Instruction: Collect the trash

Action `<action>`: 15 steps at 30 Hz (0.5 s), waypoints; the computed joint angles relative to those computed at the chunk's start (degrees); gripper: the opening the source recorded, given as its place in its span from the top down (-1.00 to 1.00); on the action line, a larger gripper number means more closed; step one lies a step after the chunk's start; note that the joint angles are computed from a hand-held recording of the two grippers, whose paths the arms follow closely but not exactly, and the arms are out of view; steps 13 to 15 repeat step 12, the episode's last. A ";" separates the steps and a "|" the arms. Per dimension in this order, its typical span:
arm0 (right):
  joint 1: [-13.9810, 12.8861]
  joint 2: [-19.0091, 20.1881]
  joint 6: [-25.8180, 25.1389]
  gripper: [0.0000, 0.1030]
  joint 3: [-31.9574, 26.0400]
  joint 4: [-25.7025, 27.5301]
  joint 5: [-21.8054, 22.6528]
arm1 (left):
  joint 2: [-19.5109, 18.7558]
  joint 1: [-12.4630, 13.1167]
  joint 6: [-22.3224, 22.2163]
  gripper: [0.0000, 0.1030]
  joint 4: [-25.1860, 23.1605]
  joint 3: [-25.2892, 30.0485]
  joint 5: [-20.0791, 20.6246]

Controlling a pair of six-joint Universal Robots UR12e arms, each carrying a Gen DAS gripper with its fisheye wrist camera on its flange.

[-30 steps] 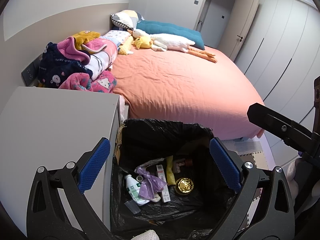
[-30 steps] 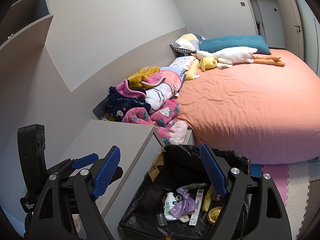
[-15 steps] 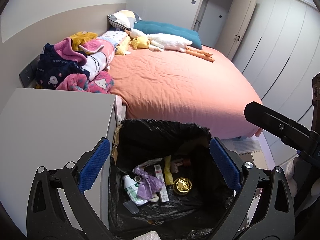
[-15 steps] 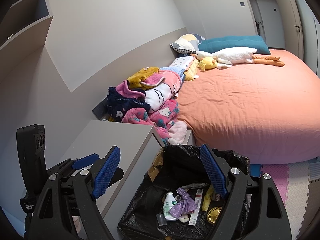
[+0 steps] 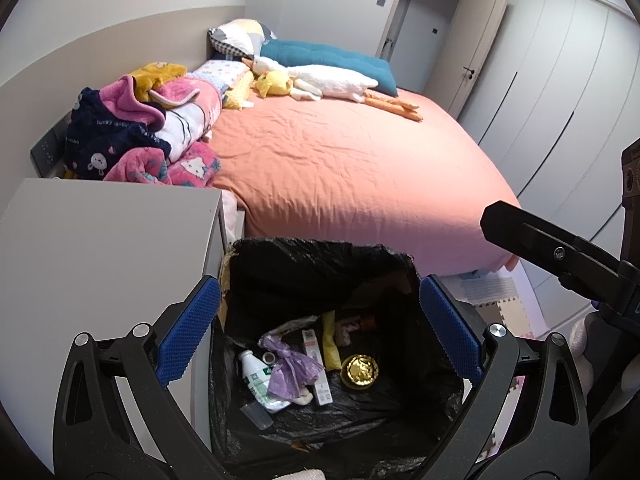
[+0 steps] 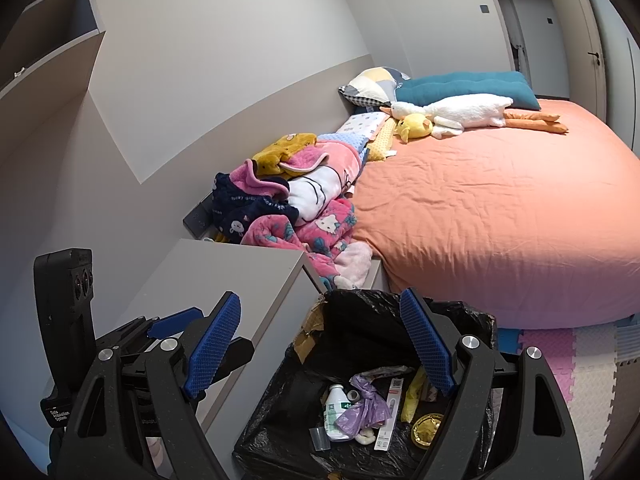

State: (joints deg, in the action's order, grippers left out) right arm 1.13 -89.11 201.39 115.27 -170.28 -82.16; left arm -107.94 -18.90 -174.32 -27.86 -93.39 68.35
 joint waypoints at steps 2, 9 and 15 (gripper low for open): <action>-0.11 -0.07 -0.04 -0.60 0.13 0.01 0.09 | 0.02 -0.02 -0.14 -0.87 1.43 -0.43 -0.01; -0.19 -0.11 -0.05 -0.60 0.20 0.12 0.14 | -0.23 0.01 0.10 -0.87 -0.39 0.12 -0.19; -0.29 -0.26 -0.09 -0.60 0.32 0.15 0.22 | -0.21 0.04 0.40 -0.87 -0.64 0.13 -0.26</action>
